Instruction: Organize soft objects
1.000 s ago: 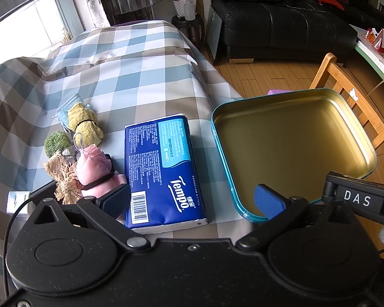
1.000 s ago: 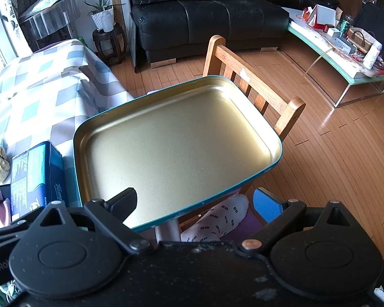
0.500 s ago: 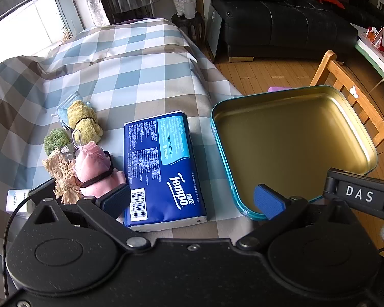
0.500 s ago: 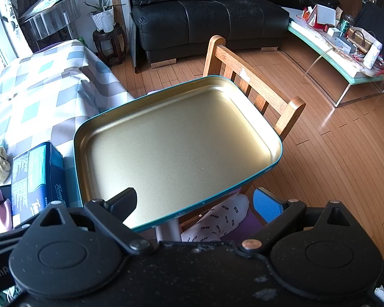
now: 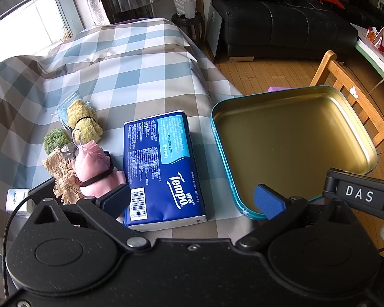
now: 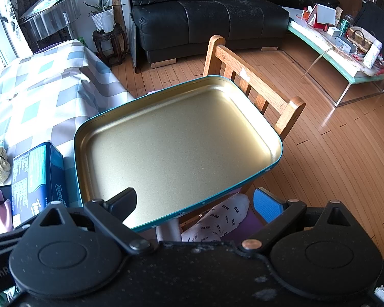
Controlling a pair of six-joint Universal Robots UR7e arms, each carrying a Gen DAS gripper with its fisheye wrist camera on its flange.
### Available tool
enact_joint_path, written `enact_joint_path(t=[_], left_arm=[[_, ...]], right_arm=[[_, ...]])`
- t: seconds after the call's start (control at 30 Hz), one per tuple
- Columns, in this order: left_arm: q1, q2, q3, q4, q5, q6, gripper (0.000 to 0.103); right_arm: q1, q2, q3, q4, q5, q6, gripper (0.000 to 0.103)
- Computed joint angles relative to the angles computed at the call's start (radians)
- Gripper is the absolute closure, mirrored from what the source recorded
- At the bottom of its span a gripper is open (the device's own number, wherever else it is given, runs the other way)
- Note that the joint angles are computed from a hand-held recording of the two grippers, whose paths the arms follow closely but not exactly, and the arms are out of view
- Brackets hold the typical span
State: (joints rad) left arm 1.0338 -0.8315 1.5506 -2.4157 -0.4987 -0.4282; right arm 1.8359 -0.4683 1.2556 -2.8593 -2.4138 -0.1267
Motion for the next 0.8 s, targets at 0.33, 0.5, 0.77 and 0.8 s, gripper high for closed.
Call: enact_joint_path(t=[0.33, 0.5, 0.77, 0.8], left_arm=[[-0.002, -0.003, 0.000, -0.001, -0.001, -0.003, 0.003], [-0.013, -0.040, 0.039, -0.100, 0.013, 0.044, 0.004], [-0.030, -0.146, 0.114, -0.342, 0.105, 0.236, 0.003], [-0.029, -0.160, 0.121, -0.356, 0.116, 0.255, 0.003]], right_arm=[[0.002, 0.001, 0.014, -0.051, 0.003, -0.011, 0.005], [0.011, -0.003, 0.065, -0.308, 0.037, -0.111, 0.005], [0.032, 0.045, 0.108, -0.855, 0.089, -0.344, 0.003], [0.032, 0.035, 0.118, -0.837, 0.096, -0.329, 0.003]])
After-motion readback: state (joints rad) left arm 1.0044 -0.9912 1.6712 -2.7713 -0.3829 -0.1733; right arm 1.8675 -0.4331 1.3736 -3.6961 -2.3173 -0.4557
